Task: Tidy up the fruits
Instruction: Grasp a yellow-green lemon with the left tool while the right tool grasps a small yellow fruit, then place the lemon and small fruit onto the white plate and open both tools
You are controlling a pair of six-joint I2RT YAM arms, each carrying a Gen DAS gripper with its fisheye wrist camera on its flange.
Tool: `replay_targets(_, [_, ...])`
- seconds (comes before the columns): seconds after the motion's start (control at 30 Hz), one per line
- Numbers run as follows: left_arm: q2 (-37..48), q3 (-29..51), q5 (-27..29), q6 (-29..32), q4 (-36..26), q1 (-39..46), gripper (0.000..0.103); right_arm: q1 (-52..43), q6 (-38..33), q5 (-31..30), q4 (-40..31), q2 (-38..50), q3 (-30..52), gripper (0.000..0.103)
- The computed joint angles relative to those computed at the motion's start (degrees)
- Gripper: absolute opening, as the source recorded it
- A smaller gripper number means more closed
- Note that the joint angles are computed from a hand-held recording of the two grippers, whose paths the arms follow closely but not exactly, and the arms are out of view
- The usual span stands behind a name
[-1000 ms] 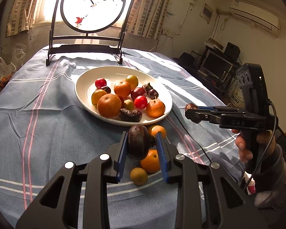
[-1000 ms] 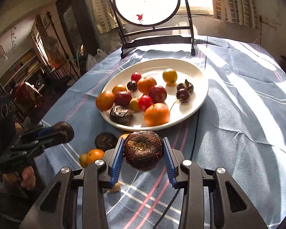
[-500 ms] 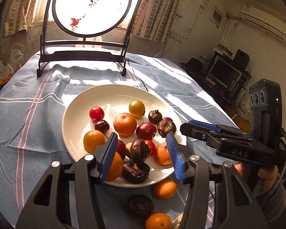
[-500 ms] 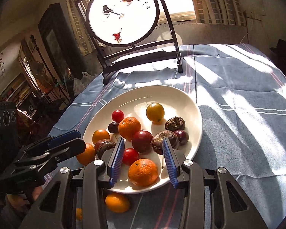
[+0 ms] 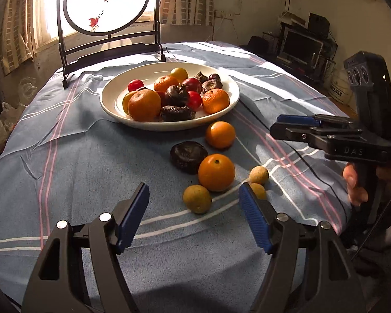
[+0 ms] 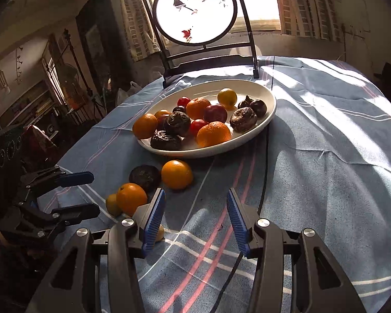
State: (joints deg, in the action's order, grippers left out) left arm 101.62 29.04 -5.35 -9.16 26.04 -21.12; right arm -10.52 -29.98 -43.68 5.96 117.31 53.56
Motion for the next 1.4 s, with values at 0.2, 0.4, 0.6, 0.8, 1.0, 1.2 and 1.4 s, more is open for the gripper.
replay_targets(0.2, [7.5, 5.4, 3.1, 0.8, -3.0, 1.0, 0.026, 0.6, -2.2, 0.6, 0.7, -0.7, -1.4, 0.049])
replay_targets(0.4, [5.0, 1.0, 4.8, -1.3, 2.2, 1.0, 0.026, 1.1, -9.9, 0.0, -4.0, -2.4, -3.4, 0.049])
replay_targets(0.6, [-2.4, -5.4, 3.9, -3.2, 5.0, 0.7, 0.026, 2.5, -13.7, 1.5, -2.5, -6.7, -10.8, 0.036])
replay_targets(0.8, [-4.0, -6.8, 4.3, -3.8, 5.3, 1.0, 0.026, 6.8, -13.5, 6.2, -1.3, -7.3, -12.5, 0.036])
replay_targets(1.0, [-2.4, -6.4, 5.1, -4.3, 6.2, 1.1, 0.026, 11.0, -7.7, 11.1, 1.0, -4.0, -10.0, 0.023])
replay_targets(1.2, [-4.5, -7.4, 6.3, -4.4, 6.8, 2.6, 0.026, 7.1, -6.9, 4.9, -0.7, -7.1, -10.3, 0.023])
replay_targets(1.4, [-5.7, -2.5, 9.9, -3.0, 4.6, 5.6, 0.026, 2.2, 0.6, 0.0, -7.0, -6.5, 0.3, 0.023])
